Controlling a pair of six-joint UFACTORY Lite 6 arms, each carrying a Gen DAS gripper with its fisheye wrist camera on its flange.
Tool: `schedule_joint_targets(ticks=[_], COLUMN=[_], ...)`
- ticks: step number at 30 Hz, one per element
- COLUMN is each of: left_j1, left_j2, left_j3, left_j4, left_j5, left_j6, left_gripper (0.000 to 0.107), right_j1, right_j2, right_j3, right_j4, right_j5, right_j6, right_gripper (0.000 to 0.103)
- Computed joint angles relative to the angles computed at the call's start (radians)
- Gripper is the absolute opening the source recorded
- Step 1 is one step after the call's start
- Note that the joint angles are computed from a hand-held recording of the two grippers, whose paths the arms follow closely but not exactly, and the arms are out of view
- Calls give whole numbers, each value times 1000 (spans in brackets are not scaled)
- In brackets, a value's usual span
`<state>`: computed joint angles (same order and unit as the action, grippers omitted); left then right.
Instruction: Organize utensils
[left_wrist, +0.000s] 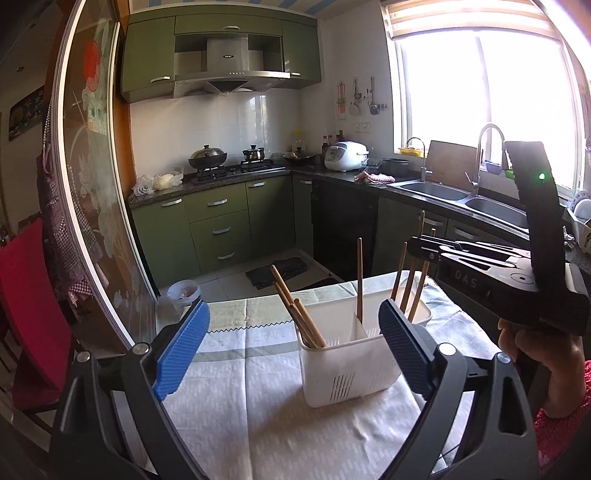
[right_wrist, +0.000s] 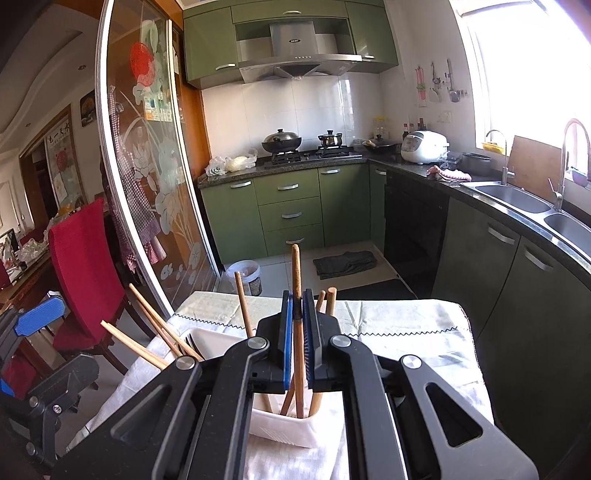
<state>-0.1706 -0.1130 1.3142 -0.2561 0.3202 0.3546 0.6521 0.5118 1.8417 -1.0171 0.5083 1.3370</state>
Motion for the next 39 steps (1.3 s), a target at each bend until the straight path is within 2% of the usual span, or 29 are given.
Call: schedule_joint_targets(ticks=[1,2,3,5,8,11,16,18,21,27,31,36,39], left_j1=[0,1,1,4,26,69,183,246,341,627,787,747,759], left_j2=[-15,-29,-44,-74,-121,-214,-406,-487,-603,-799,-856,-909,-920], left_j3=[-18,-31,-46,-78,-128,-241,-442,-512,-589,-693,-707,-710,-709], left_j4=[5,14,21,18,-47,-195,-407,-449,-474,-612,-679,-617,-624], left_j5=[-4,-6,-7,-7,20,33,84,125,202,420,551,509,541], left_j6=[-6,-14,-23,-26,34,154,326,369,406,589,664,611,613], left_gripper=[89,90,91,93,96,96,96,96,96,96,96,96,96], right_j1=[9,20,31,68,155,299,594,723,880,1078,1111,1112,1103], right_j2=[-16,-32,-56,-126,-300,-465,-681,-717,-747,-709,-709,-700,-706], right_j3=[-29,-56,-91,-180,-399,-611,-900,-972,-1047,-1066,-1067,-1058,-1060], right_j4=[-33,-65,-100,-190,-374,-456,-430,-396,-349,-264,-247,-220,-216], right_j5=[1,6,11,33,92,258,567,694,823,1003,1047,1052,1039], right_j6=[37,75,117,217,432,562,717,781,873,990,1000,991,980], right_gripper=[20,31,36,37,58,65,75,85,98,98,98,98,98])
